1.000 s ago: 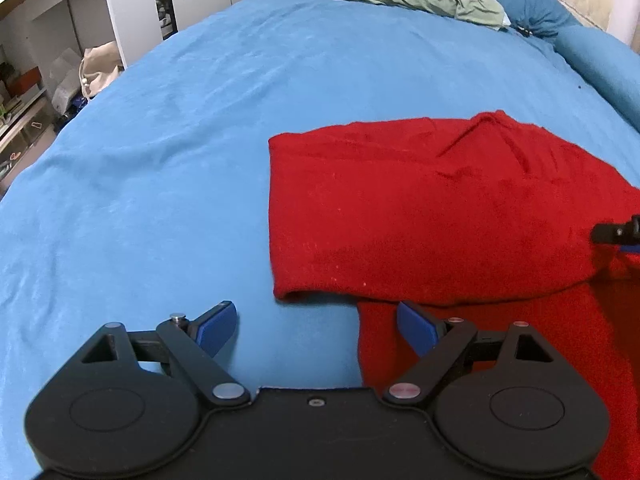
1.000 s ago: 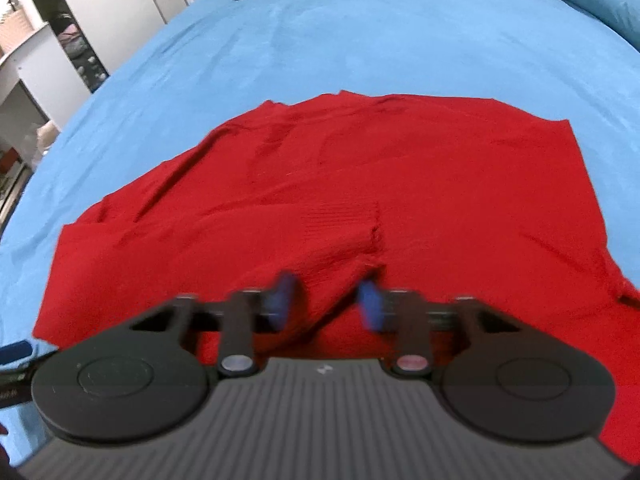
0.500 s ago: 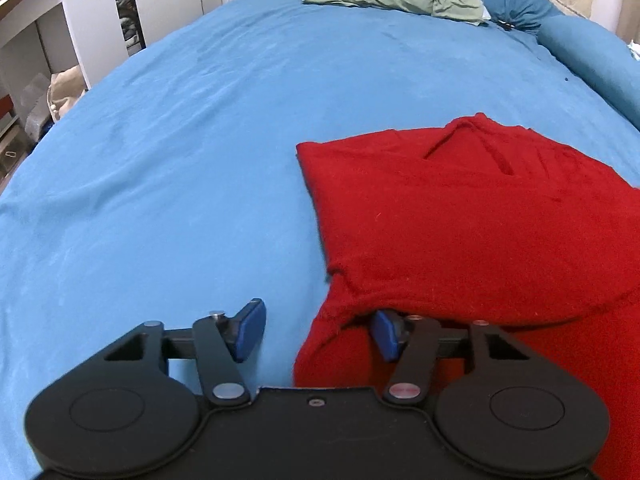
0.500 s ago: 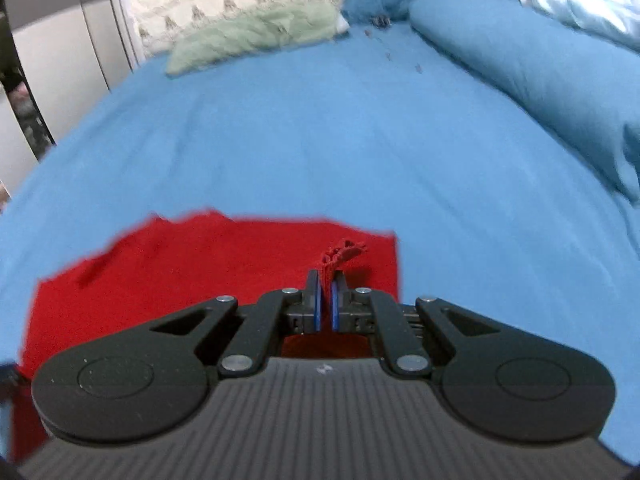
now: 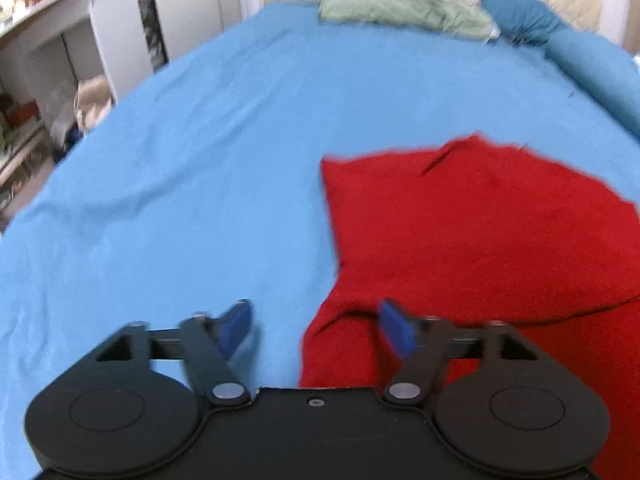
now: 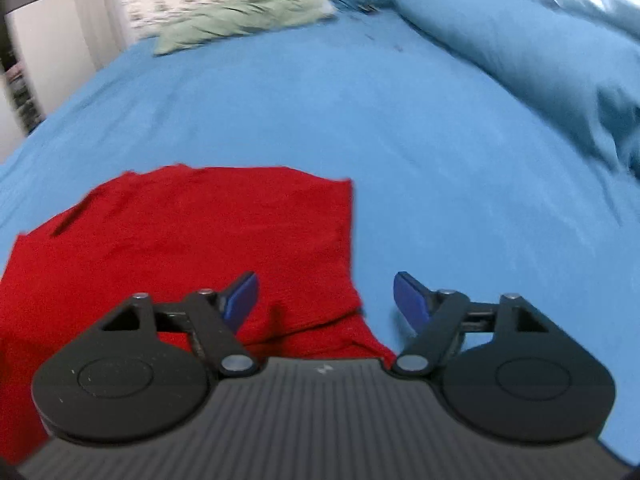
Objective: Fold small clothes
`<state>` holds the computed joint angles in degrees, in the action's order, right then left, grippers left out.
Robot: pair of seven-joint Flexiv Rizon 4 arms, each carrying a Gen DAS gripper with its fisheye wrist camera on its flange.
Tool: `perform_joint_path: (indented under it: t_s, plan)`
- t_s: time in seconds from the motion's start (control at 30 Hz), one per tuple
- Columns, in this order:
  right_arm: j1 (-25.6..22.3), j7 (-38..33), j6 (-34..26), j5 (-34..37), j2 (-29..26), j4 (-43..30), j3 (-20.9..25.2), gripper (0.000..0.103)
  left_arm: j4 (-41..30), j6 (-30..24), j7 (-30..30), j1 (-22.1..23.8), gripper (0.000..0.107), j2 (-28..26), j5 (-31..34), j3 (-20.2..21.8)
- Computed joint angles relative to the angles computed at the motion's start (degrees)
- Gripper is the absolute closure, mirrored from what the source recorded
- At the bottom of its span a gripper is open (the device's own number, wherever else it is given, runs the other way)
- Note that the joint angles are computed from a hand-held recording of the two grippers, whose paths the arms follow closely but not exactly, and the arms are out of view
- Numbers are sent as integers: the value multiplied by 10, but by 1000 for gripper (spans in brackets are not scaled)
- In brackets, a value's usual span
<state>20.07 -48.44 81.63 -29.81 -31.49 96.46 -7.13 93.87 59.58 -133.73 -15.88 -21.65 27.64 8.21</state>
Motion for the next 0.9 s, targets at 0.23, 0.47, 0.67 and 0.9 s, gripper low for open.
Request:
perform_joint_path:
  t_s: [0.23,0.47,0.67,0.9]
  plan:
    - [-28,-116,31,40,-36,-23,66,12,-26,53,83,10,23,-48,-61,-32]
    - [-45,-148,88,96,-65,-13,80,12,-13,96,52,-18,21,-81,-91,7]
    - [-38,-181,171,122,-15,50,68,11,2,139,24,-47,21,-58,-72,41]
    - [43,-227,219,168,168,213,-18,11,45,115,-94,-125,20,73,56,86]
